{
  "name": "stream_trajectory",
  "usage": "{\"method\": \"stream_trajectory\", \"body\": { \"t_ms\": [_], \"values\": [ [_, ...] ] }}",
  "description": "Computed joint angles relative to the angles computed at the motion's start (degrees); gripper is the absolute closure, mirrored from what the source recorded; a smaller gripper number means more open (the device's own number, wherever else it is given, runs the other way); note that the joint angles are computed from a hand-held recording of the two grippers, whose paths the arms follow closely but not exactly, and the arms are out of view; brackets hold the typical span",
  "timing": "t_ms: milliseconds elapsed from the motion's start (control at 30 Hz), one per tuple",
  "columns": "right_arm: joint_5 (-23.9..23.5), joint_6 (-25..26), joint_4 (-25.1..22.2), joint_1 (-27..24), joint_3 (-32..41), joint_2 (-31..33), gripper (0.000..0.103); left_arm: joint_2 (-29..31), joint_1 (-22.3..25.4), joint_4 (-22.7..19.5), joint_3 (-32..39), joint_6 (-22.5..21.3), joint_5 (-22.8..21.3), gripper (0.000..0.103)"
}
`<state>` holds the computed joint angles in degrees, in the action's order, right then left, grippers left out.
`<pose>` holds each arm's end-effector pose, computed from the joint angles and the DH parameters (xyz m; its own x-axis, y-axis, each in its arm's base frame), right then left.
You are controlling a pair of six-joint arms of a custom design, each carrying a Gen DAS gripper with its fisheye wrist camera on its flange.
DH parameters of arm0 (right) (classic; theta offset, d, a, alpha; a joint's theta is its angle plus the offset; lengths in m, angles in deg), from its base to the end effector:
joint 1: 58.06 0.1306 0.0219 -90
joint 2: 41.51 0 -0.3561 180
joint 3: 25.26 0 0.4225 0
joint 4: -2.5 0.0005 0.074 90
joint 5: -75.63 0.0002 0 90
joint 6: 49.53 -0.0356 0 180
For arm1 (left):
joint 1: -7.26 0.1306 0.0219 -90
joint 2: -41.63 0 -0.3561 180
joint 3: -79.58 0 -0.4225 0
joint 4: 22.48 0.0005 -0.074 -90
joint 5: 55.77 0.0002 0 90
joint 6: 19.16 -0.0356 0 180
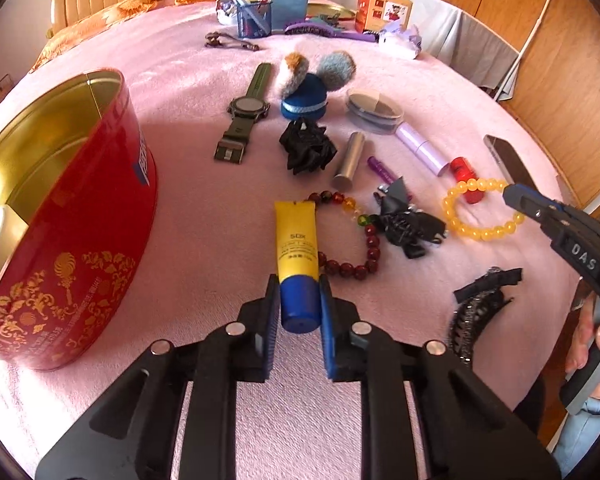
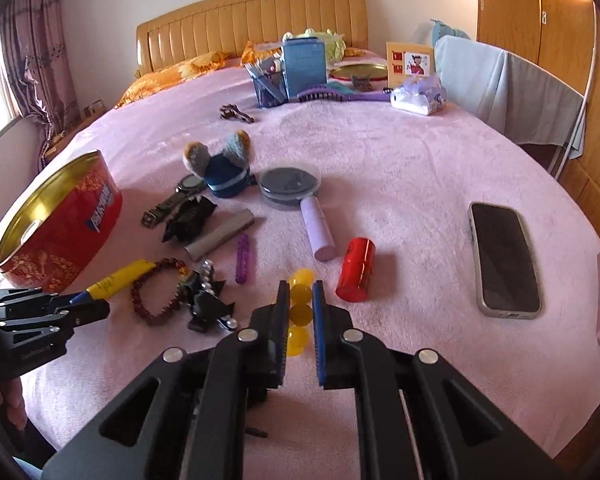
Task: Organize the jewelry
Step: 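Carry the yellow tube with the left tool while the right tool carries the bracelet toward the tin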
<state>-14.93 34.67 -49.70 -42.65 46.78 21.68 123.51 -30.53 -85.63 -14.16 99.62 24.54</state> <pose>0.3455 0.0951 0.4380 -0.6859 -0.0842 -0.7228 -0.2043 0.9756 0.0802 0.3584 -0.2710 0.4220 -0.8499 0.0585 -0.5237 0.1436 0.9819 -0.1235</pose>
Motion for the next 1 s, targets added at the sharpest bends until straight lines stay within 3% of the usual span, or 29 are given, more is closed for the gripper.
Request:
{"method": "stream_trajectory", "body": {
  "t_ms": [333,400,700,1000],
  "values": [
    [1.93,1.67,0.78,6.90,4.15,-3.74,0.091,-5.39,-0.69,2.03,0.35,-2.51,-2.05,0.085],
    [2.97,2.16,0.67,8.88,5.42,-2.98,0.091,-6.57,-0.43,2.23,0.38,-3.61,-3.04,0.092],
    [6.50,2.34,0.45,17.86,11.94,3.97,0.091,-13.59,4.71,1.61,-1.99,-7.16,-2.57,0.092],
    [7.51,1.63,-0.56,20.94,11.23,5.38,0.091,-15.39,3.73,1.75,-5.30,-9.70,-1.98,0.090]
  ]
}}
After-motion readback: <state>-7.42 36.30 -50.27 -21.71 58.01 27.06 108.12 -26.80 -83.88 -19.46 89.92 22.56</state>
